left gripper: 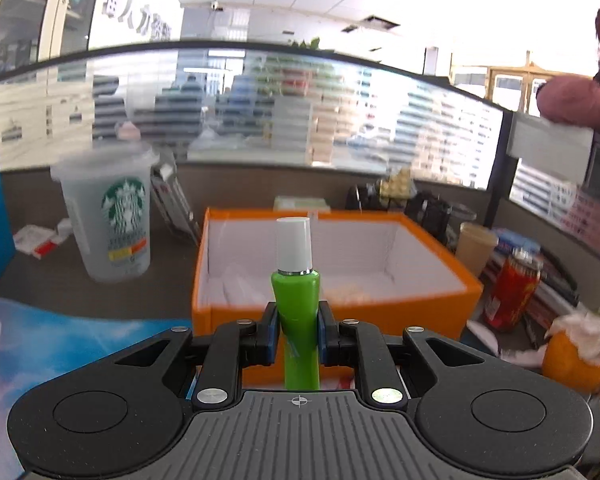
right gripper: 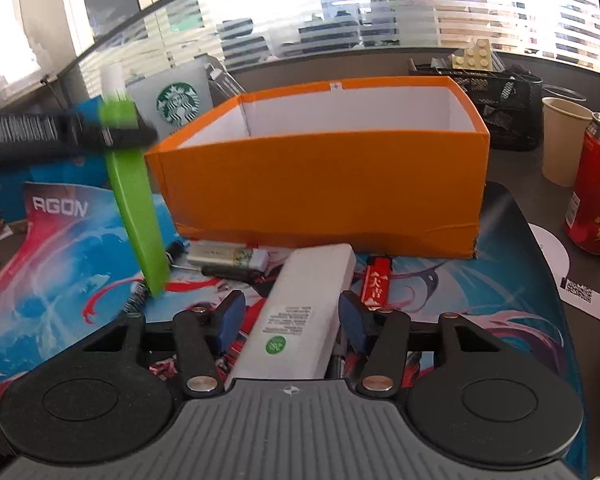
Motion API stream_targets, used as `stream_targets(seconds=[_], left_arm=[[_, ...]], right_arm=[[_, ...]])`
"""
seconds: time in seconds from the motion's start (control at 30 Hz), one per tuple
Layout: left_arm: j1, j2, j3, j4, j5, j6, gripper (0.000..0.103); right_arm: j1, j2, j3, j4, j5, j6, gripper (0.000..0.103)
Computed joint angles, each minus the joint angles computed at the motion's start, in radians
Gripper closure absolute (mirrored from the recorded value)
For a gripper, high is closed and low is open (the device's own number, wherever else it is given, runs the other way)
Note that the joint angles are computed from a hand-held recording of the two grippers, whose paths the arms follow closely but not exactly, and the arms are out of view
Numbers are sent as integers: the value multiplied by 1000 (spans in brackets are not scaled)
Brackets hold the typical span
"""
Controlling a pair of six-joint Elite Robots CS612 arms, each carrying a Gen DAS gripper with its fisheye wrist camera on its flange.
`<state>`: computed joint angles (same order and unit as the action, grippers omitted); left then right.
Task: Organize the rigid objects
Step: 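Grasp the green bottle with the left gripper and lift it, then lower the green bottle into the orange box and open the left gripper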
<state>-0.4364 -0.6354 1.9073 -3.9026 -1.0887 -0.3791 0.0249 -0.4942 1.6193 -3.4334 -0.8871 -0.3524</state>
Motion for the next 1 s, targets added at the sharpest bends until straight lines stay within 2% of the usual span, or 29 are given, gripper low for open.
stream_targets(seconds=[0.2,0.37,0.57,0.7,1.0], left_arm=[[28,-40,-35,39,-37,24,86],[58,-55,-120,159,-92,14,86],[70,-21,-252,317,-115,8,86],[75,13,-316,434,-143,-47,86],[71,61,-379,529,-137,-56,86]], right_arm=[[7,13,1,-17,-38,-9,51],[10,21,-1,-37,-41,3,46],[8,24,-4,-31,-35,3,45],[9,30,-7,-42,-36,9,44],[10,38,-17,-41,-30,6,40]])
